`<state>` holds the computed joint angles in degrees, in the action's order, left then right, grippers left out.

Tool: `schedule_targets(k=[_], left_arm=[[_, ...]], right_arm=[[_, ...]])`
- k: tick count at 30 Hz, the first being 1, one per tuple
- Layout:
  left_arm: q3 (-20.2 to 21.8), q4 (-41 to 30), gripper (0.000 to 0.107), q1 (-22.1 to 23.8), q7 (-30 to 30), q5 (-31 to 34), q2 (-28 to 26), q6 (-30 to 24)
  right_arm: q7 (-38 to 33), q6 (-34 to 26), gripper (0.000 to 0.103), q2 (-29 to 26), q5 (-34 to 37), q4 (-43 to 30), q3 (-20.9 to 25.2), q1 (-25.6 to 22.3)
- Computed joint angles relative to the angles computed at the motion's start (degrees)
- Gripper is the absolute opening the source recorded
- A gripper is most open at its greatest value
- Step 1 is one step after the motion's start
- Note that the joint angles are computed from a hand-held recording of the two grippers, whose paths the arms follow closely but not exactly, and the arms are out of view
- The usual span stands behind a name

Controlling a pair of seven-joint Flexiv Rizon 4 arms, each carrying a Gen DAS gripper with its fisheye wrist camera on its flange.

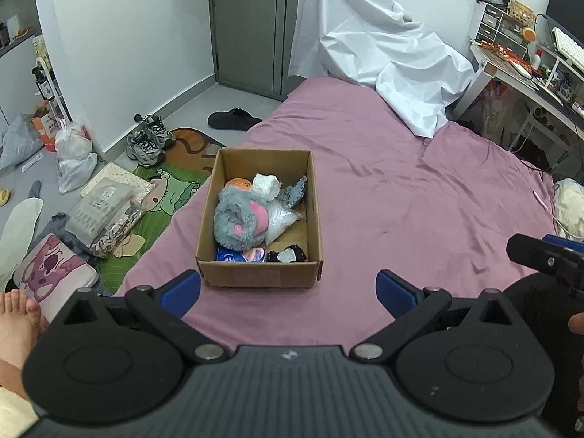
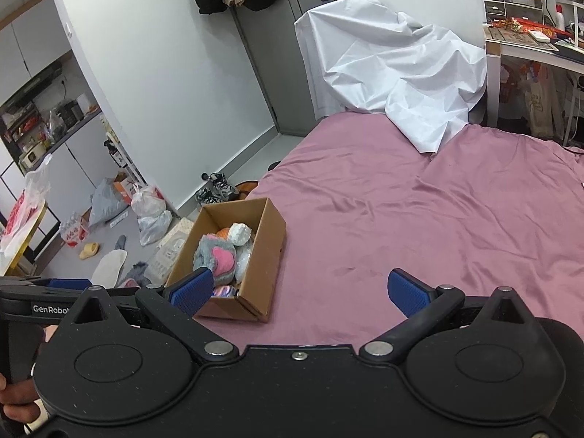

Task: Organize soft objects

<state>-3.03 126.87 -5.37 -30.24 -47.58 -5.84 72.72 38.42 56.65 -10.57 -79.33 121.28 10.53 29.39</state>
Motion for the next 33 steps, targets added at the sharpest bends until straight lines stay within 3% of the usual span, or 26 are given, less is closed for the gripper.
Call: schedule_targets(k=[15,33], left_arm=[[0.6,1.2,0.102,0.4,1.2,-0.4,0.5,-0.4],[0.9,0.1,0.102,1.3,-2.1,3.1,-0.1,-1.2]], right_arm=[[-3.6,0.0,0.103,-0.4,2.9,0.1,0.3,0.9],[-5.6,0.4,0.103,-1.0,4.5,-0.3,-0.1,1.7]])
